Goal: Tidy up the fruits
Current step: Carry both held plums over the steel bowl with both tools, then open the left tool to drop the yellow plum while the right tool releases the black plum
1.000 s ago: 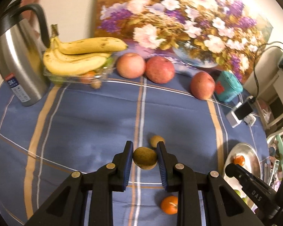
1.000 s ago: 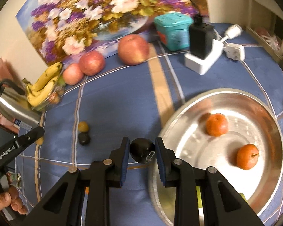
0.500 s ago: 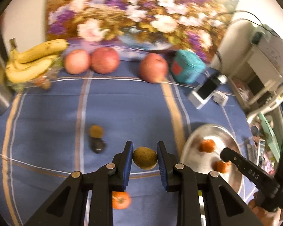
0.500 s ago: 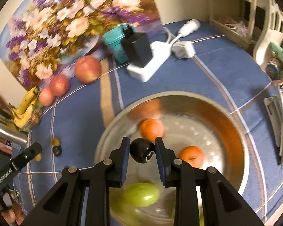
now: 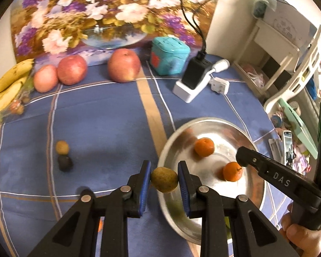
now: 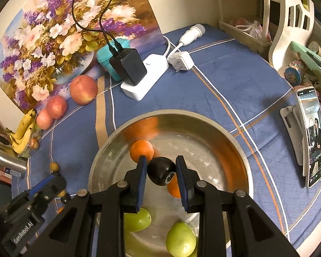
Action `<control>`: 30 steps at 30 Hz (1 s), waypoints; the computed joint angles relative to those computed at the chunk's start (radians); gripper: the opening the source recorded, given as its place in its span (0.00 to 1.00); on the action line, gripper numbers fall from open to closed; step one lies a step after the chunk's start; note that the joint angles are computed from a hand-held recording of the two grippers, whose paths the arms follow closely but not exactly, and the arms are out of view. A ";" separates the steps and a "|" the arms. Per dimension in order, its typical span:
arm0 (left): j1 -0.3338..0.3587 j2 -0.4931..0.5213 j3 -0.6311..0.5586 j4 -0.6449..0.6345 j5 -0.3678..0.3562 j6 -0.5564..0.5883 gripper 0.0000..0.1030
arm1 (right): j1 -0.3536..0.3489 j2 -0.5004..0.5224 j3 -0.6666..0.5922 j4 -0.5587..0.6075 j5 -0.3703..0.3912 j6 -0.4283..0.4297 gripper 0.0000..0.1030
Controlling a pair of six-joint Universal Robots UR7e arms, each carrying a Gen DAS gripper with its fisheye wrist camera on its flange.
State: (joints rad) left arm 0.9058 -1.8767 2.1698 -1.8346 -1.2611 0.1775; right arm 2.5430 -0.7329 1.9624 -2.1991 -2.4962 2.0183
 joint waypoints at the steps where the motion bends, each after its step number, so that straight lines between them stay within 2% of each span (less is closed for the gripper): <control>1: -0.003 -0.003 0.006 0.000 0.001 0.002 0.27 | -0.001 0.002 0.000 -0.009 0.003 -0.007 0.28; 9: -0.017 -0.007 0.061 -0.001 -0.004 0.002 0.27 | -0.023 0.021 0.009 -0.083 0.041 -0.067 0.28; 15: -0.039 -0.012 0.099 0.006 0.021 0.003 0.27 | -0.036 0.030 0.015 -0.131 0.061 -0.102 0.28; 24: -0.045 -0.010 0.113 0.013 0.038 0.005 0.29 | -0.039 0.034 0.017 -0.151 0.070 -0.119 0.28; 28: -0.040 -0.007 0.109 0.018 0.033 0.017 0.42 | -0.046 0.035 0.021 -0.171 0.077 -0.138 0.28; 30: -0.038 -0.005 0.106 0.022 0.025 0.016 0.45 | -0.049 0.036 0.020 -0.171 0.081 -0.142 0.28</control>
State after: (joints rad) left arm 0.8676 -1.8821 2.2755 -1.8127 -1.2365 0.1940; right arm 2.4943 -0.6974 1.9828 -2.3698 -2.4157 1.8764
